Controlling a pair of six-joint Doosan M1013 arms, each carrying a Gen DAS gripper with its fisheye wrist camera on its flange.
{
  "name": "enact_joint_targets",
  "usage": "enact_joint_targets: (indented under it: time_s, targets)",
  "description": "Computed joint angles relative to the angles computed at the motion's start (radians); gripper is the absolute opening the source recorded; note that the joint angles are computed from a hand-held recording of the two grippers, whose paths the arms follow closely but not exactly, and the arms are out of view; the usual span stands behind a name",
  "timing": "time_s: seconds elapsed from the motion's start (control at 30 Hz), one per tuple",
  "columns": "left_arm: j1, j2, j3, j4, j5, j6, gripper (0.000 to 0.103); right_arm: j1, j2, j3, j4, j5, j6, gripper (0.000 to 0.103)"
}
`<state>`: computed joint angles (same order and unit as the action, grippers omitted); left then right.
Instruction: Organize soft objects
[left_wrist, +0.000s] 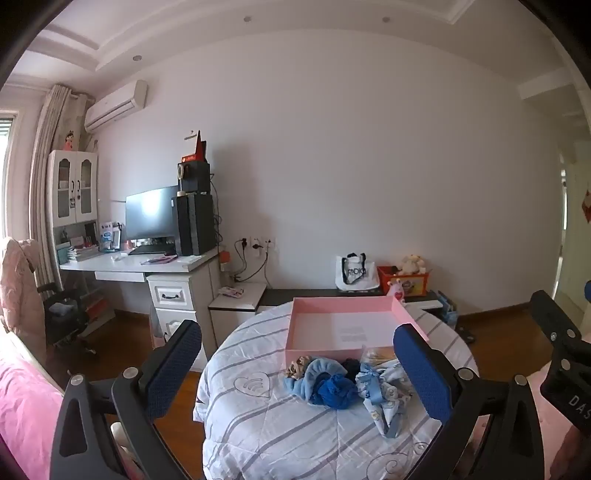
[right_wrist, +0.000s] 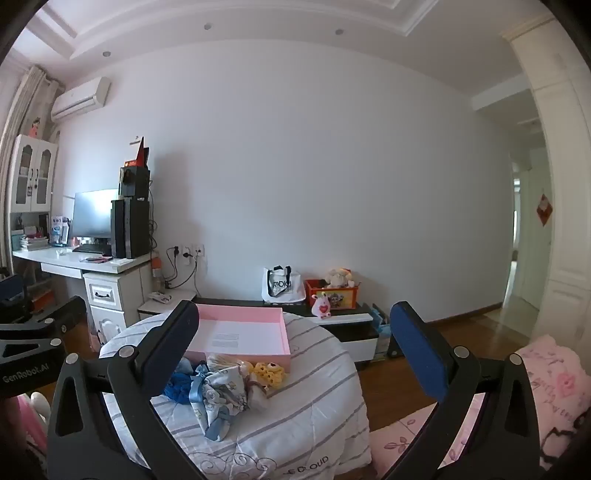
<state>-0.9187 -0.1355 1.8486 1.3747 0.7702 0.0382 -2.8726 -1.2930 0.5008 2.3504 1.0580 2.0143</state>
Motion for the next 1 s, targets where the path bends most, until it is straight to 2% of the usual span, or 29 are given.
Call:
enact_joint_targets:
  time_s: [0.17,0.27,0.43,0.5,1.0]
  targets:
    - [-0.002,-0.004,0.005,0.005,0.0,0.012,0.103,-0.002,-0.002,0.003,0.01,0.012,-0.015,0.103]
    - [-0.003,0.004,0.006,0.011,-0.003,0.008,0.103,0.002,0.023,-0.04,0.002,0.0,0.0,0.103]
    - [-0.016,0.001,0.014,0.028,0.012,-0.002,0.103,-0.002,-0.016,0.033,0.021,0.003,-0.014,0.103]
    - [0.008,0.004,-0.008,-0.027,-0.018,0.046,0.103,-0.002,-0.014,0.028,0.021,0.003,-0.012,0.103]
    - [-0.001,-0.002,-0.006,-0.032,-0.012,0.053,0.103,0.001,-0.012,0.028,0.036,0.002,-0.025,0.103]
